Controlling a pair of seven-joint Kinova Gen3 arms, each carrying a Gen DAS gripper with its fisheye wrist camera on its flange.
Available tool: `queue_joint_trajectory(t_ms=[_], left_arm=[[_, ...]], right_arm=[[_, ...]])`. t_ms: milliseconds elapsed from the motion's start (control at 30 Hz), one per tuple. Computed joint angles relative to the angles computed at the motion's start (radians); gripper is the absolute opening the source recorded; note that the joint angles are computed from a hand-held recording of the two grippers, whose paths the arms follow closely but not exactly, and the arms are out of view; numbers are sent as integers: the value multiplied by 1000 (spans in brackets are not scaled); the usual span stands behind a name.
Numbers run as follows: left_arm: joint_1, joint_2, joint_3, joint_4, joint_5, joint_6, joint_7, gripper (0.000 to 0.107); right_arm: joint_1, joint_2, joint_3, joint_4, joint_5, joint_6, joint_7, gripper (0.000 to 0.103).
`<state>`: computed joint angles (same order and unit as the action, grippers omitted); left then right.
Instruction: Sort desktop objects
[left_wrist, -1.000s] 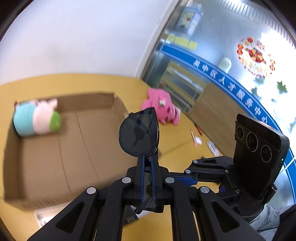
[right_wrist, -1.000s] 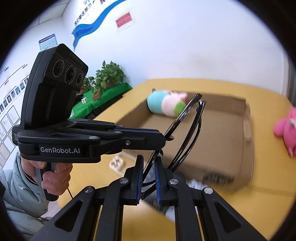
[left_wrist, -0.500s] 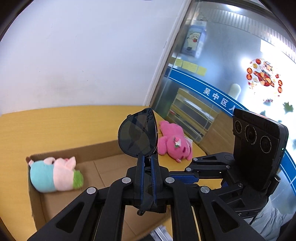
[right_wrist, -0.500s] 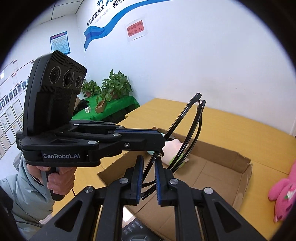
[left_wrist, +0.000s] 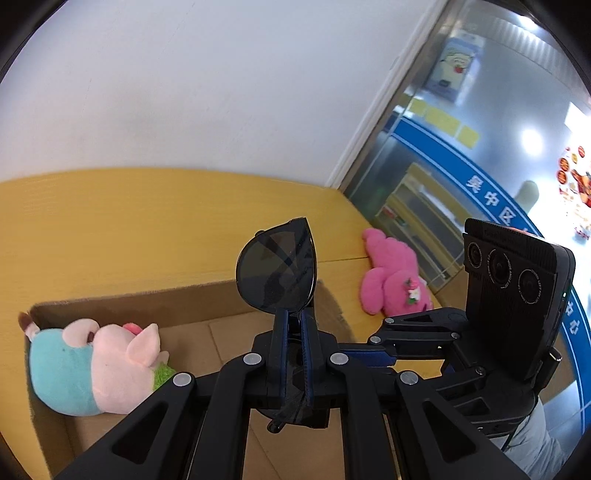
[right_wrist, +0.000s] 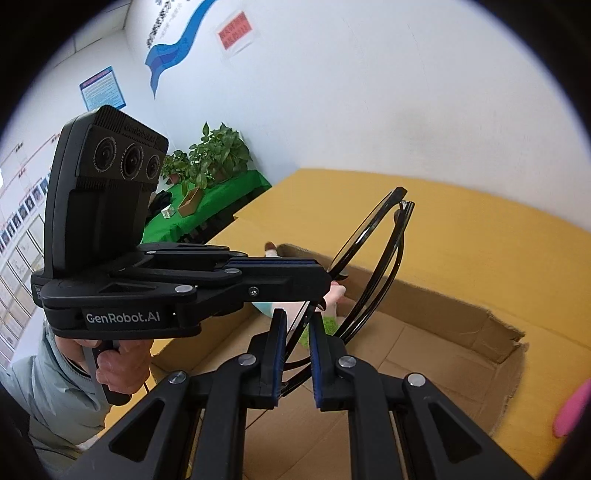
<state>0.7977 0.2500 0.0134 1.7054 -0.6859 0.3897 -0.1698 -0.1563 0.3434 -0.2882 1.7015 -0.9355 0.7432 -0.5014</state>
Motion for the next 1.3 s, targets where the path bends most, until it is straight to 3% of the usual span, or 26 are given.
queue_joint_trajectory(t_ms=[100,300,733,833,1067,1300], left_arm=[[-59,51,18,2,79,-38,-55,5],[-96,131,4,-1,223,-79,-156,5],[-101,284,-20,-102,447,19,-269,5],[-131,307,8,-117,497,24,-307,5],[-97,316,-20,-147,515,60,-310,6],[-2,269,-86,-142,421,92,-236,9]], right_arm=[[-9,68,0,-18,13,-10,-7,11],[3,221,-20,-104,68,27,-61,11],[-26,453,-31,-298,237,112,-289,10],[-39,464,-23,-294,276,103,-344,9],[-27,437,-46,-257,313,56,-383,11],[19,327,-79,-152,303,1,-340,12]])
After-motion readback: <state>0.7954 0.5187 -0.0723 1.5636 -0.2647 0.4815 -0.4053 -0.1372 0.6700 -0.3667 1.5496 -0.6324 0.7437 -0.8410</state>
